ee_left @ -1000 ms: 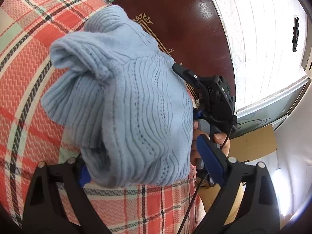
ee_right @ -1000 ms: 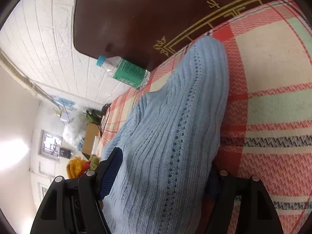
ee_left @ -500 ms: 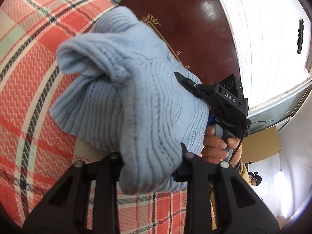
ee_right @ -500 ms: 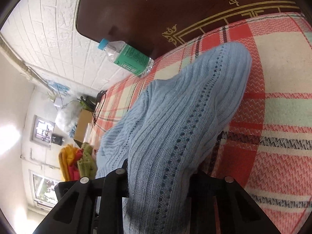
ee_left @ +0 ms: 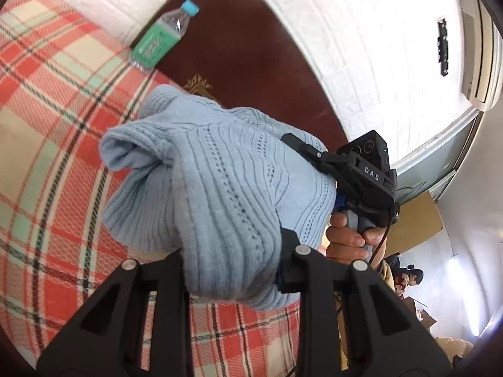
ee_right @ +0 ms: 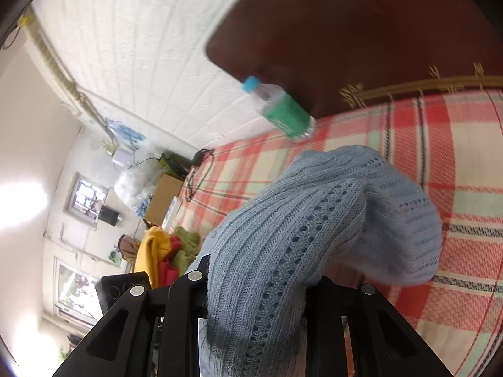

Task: Fold clothes
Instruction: 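Lift the folded cardigan with both grippers and carry it to the sweater stack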

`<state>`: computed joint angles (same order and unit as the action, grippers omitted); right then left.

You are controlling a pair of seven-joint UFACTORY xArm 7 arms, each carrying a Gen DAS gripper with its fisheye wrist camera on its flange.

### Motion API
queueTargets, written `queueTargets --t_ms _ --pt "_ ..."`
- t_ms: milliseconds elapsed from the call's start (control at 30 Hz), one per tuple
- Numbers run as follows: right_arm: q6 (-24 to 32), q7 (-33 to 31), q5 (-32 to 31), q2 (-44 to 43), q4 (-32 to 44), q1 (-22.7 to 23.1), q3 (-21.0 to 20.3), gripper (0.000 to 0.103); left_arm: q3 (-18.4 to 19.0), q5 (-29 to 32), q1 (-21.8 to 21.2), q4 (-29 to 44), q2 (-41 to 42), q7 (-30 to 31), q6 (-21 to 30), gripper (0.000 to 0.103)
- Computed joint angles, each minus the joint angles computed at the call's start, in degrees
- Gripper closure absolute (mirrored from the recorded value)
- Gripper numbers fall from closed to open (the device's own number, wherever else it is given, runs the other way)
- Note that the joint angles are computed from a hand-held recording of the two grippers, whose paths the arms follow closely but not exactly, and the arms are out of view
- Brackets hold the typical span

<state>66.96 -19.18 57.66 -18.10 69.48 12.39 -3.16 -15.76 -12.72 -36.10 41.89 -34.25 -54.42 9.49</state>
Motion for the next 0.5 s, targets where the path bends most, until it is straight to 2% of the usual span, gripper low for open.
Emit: queueTargets --t_ms 267,433,500 --pt "-2.7 2.8 0.9 0.7 9.6 4.6 3.8 0.078 -1.0 4.2 6.3 3.4 -13.8 0.1 12.6 0.074" --pt "-5.6 4.0 3.2 4.7 17.5 8.9 6.9 0.078 1.3 6.4 11.3 4.8 -19.3 3.5 17.1 0.074" --pt "-7.3 5.0 3.6 7.3 21.0 10.5 8.8 0.077 2.2 6.9 13.3 5.5 -22.3 4.6 21.1 0.074"
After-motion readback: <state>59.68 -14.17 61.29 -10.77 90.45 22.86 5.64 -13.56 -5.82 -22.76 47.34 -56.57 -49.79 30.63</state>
